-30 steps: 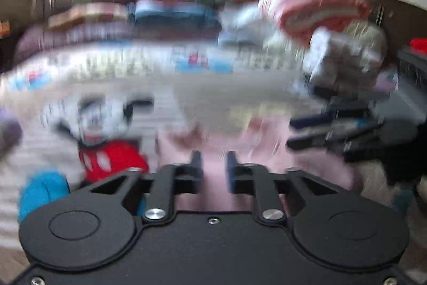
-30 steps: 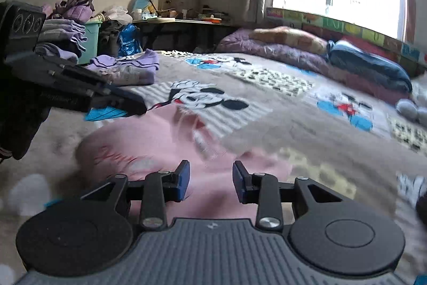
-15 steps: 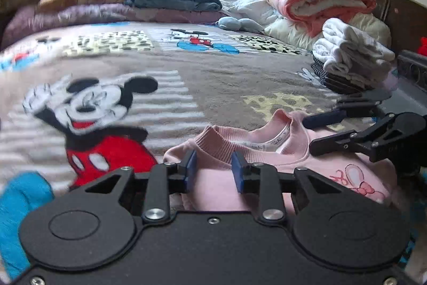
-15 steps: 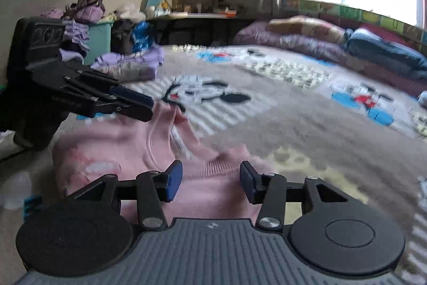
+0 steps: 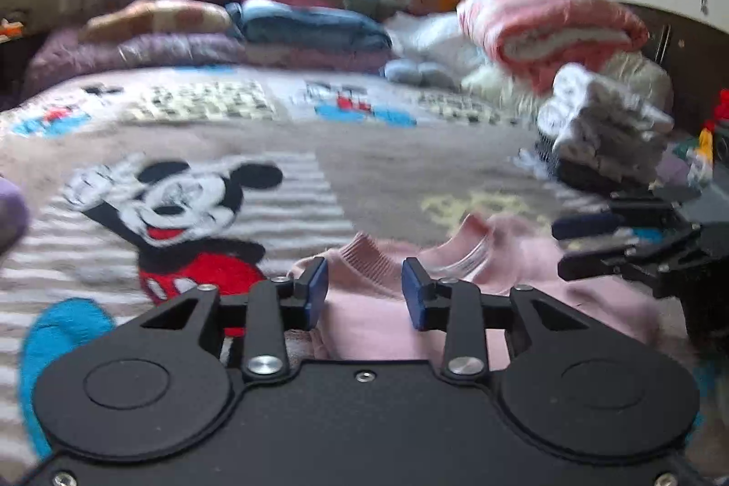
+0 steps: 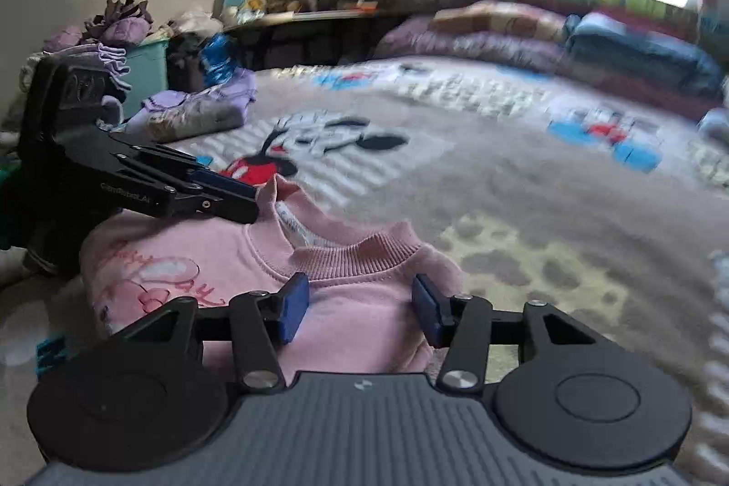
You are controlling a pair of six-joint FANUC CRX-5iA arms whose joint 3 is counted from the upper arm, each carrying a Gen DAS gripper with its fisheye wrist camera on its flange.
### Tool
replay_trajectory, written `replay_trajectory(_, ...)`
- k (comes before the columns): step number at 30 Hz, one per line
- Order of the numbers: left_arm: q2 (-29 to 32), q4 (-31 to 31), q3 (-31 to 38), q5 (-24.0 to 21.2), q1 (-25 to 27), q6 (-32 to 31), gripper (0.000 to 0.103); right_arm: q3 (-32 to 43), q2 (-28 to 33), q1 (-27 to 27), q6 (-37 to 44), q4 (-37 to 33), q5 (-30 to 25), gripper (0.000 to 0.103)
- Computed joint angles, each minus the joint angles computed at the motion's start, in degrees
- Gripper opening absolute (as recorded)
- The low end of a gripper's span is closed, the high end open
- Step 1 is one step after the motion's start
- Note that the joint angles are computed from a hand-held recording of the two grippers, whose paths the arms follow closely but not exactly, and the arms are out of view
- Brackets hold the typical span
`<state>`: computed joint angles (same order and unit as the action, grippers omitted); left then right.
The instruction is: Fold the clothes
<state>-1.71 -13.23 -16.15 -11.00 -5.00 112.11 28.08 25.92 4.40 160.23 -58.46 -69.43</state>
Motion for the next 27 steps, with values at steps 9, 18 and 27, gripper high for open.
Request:
replay_trajectory(9,-3.59,-16.33,2.60,-11.39,-9.33,13.43,0.034,-15.80,-12.91,-4.29,9.78,-6.79,3.35,0.047)
replay_trajectory(18,-1.88,-10.66,0.50,-9.29,-7.28,9.56,0.036,-17.60,-13.20,-0.64,-0.55,1.26,7.31,0.047)
replay_trajectory(27,-8.97,-2.09,-5.43,-7.14,-3.20,21.23,0.065,-16.05,-11.91,-6.89,-16.21,-5.98,1.58,0.060)
